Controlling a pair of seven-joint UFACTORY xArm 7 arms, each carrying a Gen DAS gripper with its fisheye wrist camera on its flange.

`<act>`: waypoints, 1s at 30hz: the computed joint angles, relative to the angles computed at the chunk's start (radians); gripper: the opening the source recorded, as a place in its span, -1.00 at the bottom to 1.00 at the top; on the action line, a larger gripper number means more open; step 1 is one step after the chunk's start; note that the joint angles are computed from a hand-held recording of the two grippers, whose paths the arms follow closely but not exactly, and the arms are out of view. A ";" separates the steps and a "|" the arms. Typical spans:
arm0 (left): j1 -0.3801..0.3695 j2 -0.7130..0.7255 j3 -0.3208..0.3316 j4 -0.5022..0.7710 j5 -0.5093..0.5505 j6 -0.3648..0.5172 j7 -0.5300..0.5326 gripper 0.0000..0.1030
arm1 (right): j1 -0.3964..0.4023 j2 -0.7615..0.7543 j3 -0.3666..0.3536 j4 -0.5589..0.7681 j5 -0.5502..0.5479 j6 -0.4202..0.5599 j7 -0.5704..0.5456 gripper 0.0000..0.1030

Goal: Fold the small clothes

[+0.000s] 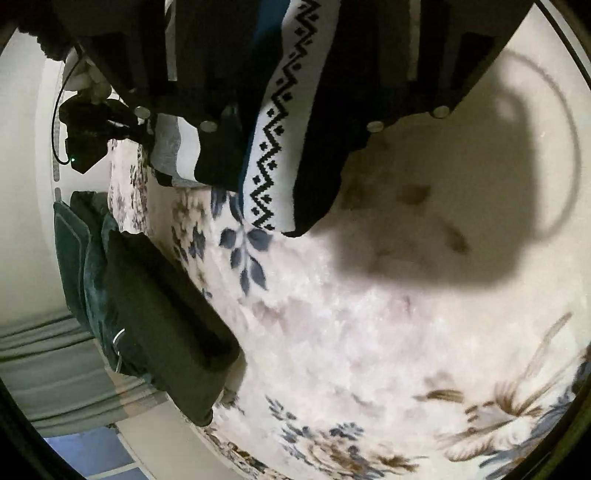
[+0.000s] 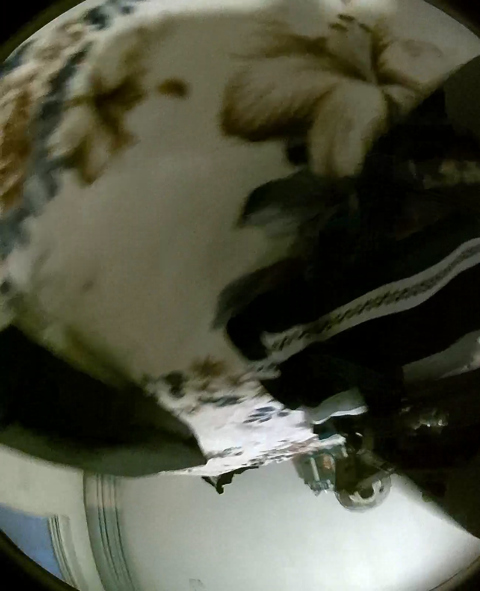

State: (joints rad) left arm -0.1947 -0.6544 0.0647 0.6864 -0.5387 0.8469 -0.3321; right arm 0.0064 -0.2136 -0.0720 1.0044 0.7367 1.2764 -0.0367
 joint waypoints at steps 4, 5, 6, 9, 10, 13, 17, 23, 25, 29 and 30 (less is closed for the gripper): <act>-0.002 -0.017 0.018 -0.014 -0.034 -0.011 -0.013 -0.33 | 0.015 -0.042 0.014 0.002 0.029 -0.129 0.006 -0.95; -0.008 -0.011 0.024 -0.012 -0.046 -0.015 -0.007 -0.30 | 0.018 -0.034 0.012 0.017 0.015 -0.133 0.007 -0.95; -0.010 -0.004 0.033 -0.010 -0.058 -0.010 -0.006 -0.20 | 0.026 -0.016 0.015 0.035 0.004 -0.131 0.004 -0.95; -0.006 -0.007 0.050 -0.011 -0.095 0.009 -0.019 -0.03 | 0.027 0.043 0.025 0.095 -0.093 -0.089 0.016 -0.94; 0.006 -0.011 0.046 -0.008 -0.084 0.022 -0.032 0.03 | 0.027 0.077 0.025 0.122 -0.113 -0.037 0.024 -0.94; 0.034 -0.034 0.037 0.005 -0.043 0.056 -0.049 0.16 | 0.007 0.077 0.023 0.113 -0.111 0.030 0.070 -0.61; 0.065 -0.085 0.019 0.009 0.027 0.116 -0.076 0.20 | -0.030 -0.053 -0.017 -0.013 -0.077 0.102 0.097 0.21; 0.092 -0.231 -0.011 -0.044 0.089 0.255 -0.171 0.20 | -0.092 -0.344 -0.043 -0.301 -0.138 0.221 0.258 0.21; 0.098 -0.295 -0.020 -0.064 0.095 0.302 -0.223 0.20 | -0.124 -0.510 -0.052 -0.396 -0.135 0.219 0.352 0.21; 0.106 -0.397 -0.037 -0.080 0.111 0.395 -0.323 0.20 | -0.130 -0.786 -0.091 -0.584 0.043 0.210 0.549 0.21; 0.105 -0.420 -0.042 -0.080 0.109 0.415 -0.346 0.20 | -0.105 -0.814 -0.096 -0.629 0.115 0.200 0.583 0.21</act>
